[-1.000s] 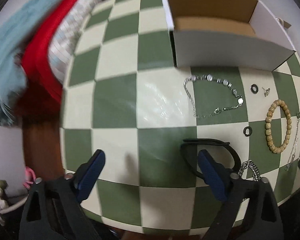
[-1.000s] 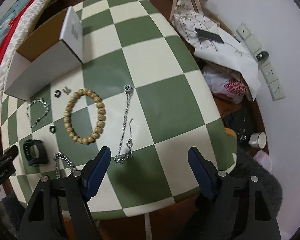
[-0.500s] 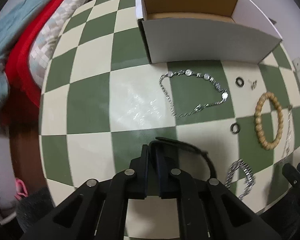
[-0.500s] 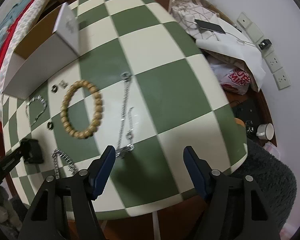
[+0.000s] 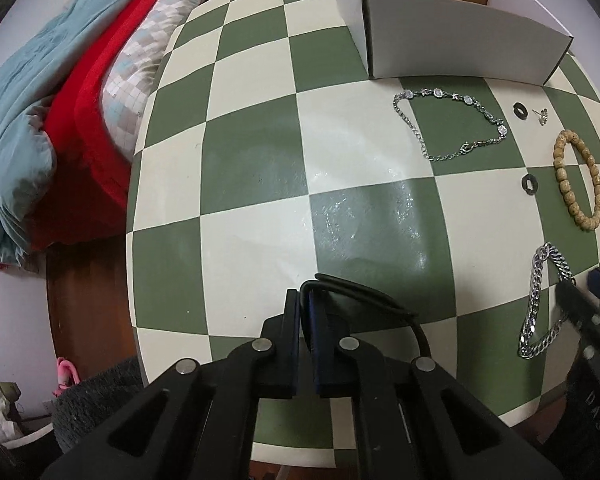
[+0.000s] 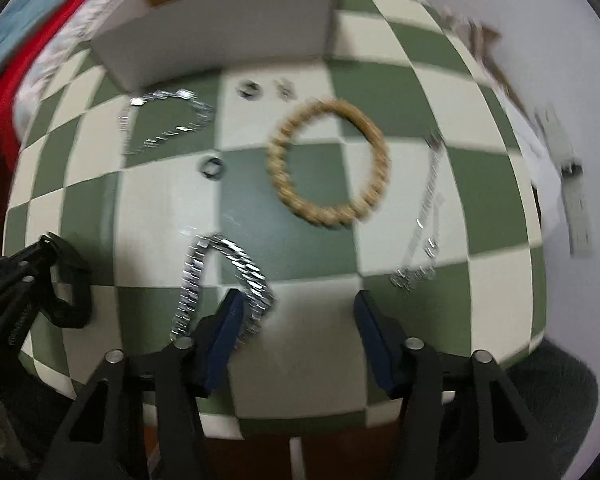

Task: Organize jewelry
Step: 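Grasp the thick silver chain bracelet with the right tool while the left tool grasps the black watch band, then carry the chain bracelet and watch band into the white box and open both tools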

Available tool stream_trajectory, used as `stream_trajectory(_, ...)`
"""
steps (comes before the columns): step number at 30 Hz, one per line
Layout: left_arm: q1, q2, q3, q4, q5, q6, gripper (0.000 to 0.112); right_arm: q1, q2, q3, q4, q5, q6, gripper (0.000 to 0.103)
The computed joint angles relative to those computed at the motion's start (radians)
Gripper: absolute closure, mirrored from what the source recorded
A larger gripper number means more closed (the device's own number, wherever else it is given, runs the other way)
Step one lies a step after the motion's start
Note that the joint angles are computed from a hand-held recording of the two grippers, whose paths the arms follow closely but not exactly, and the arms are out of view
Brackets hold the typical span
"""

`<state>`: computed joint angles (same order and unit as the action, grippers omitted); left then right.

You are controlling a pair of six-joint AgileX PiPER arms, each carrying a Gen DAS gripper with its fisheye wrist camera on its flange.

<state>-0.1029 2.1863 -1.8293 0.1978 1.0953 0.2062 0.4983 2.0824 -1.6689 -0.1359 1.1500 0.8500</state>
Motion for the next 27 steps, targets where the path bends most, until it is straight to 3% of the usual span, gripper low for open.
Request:
stream_trajectory(2,-0.004,0.001,0.002,0.002,-0.006,-0.006,0.11,0.016,0.0,-0.003,-0.014,-0.011,0.002,0.064)
stream_trajectory(4,-0.011,-0.006,0.016,0.008,-0.016,-0.013,0.11,0.034,0.003,-0.009,-0.04,-0.012,0.003,0.093)
stream_trajectory(16,-0.011,-0.011,0.024,0.009,-0.028,-0.018,0.11,0.045,0.038,-0.086,-0.056,0.058,-0.013,0.093)
stream_trajectory(23,-0.007,-0.009,0.006,-0.007,-0.012,-0.019,0.111,0.022,0.035,-0.084,-0.044,0.052,-0.037,0.094)
stream_trajectory(27,-0.008,-0.037,0.006,-0.042,-0.01,-0.002,0.111,-0.006,0.011,-0.044,-0.021,0.007,-0.037,0.098)
